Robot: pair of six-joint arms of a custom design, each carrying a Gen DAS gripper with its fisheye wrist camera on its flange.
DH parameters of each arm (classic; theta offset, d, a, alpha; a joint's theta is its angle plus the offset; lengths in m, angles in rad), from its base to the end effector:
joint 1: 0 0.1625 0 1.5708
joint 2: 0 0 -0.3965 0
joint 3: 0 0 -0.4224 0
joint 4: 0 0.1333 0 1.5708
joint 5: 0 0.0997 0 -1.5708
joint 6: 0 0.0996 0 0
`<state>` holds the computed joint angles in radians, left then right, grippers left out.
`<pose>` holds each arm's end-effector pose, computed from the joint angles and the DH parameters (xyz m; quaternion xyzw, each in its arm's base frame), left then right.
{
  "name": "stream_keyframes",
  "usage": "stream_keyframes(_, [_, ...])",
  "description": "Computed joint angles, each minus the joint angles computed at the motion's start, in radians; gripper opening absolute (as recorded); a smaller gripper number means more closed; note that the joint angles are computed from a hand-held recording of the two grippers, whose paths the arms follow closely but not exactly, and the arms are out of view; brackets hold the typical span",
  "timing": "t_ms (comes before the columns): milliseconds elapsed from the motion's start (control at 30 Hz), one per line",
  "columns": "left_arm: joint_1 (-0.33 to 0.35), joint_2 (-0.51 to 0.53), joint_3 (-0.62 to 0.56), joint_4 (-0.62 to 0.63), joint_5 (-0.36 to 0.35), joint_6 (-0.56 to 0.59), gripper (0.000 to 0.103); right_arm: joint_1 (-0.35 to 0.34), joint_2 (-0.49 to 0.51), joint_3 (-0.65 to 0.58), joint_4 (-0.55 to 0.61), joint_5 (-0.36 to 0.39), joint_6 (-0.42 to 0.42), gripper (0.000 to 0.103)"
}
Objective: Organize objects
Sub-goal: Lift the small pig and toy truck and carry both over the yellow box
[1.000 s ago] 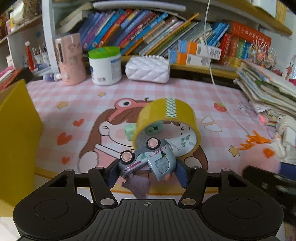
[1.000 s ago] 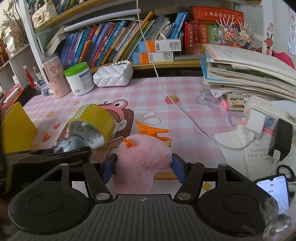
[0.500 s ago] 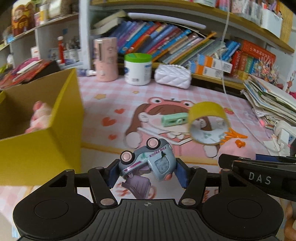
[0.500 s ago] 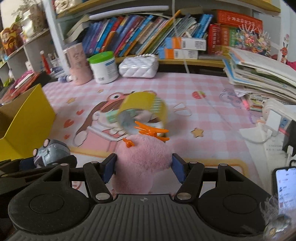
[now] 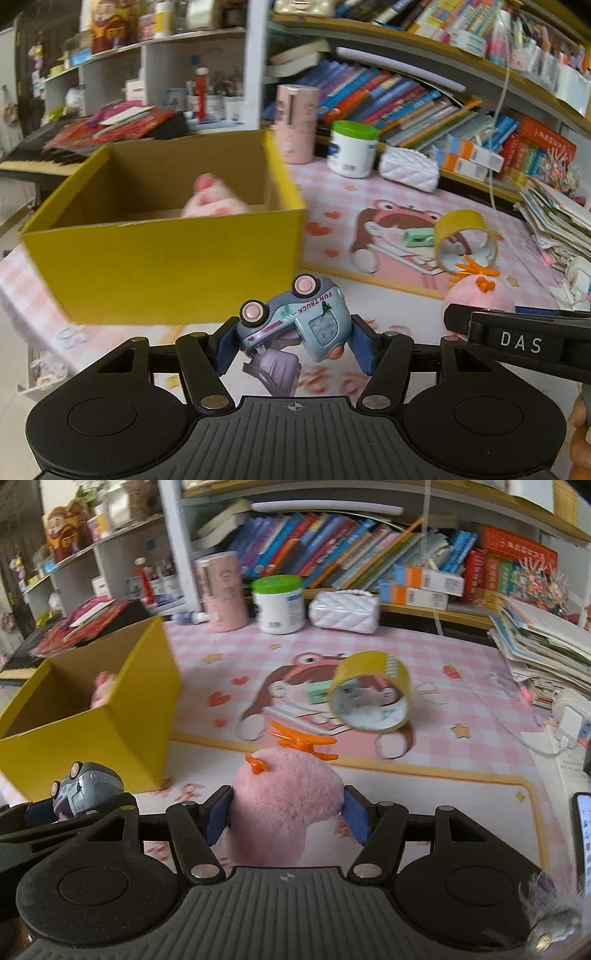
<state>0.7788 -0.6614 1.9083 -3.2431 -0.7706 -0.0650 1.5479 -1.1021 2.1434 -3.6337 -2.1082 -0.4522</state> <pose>-0.2596 -0.5439 -0.0164 0.2432 0.8707 -0.3350 0.2655 0.0704 -0.5192 0.1921 0.0523 -0.8494 0.4036 0.3360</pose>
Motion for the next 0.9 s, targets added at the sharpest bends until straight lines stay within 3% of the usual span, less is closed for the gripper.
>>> stream_keyframes(400, [0.041, -0.212, 0.213, -0.059, 0.061, -0.03, 0.061, 0.155, 0.129, 0.003, -0.022, -0.06, 0.043, 0.061])
stream_keyframes(900, [0.059, -0.376, 0.354, -0.171, 0.074, 0.067, 0.061, 0.277, 0.241, -0.016, -0.093, -0.111, 0.094, 0.061])
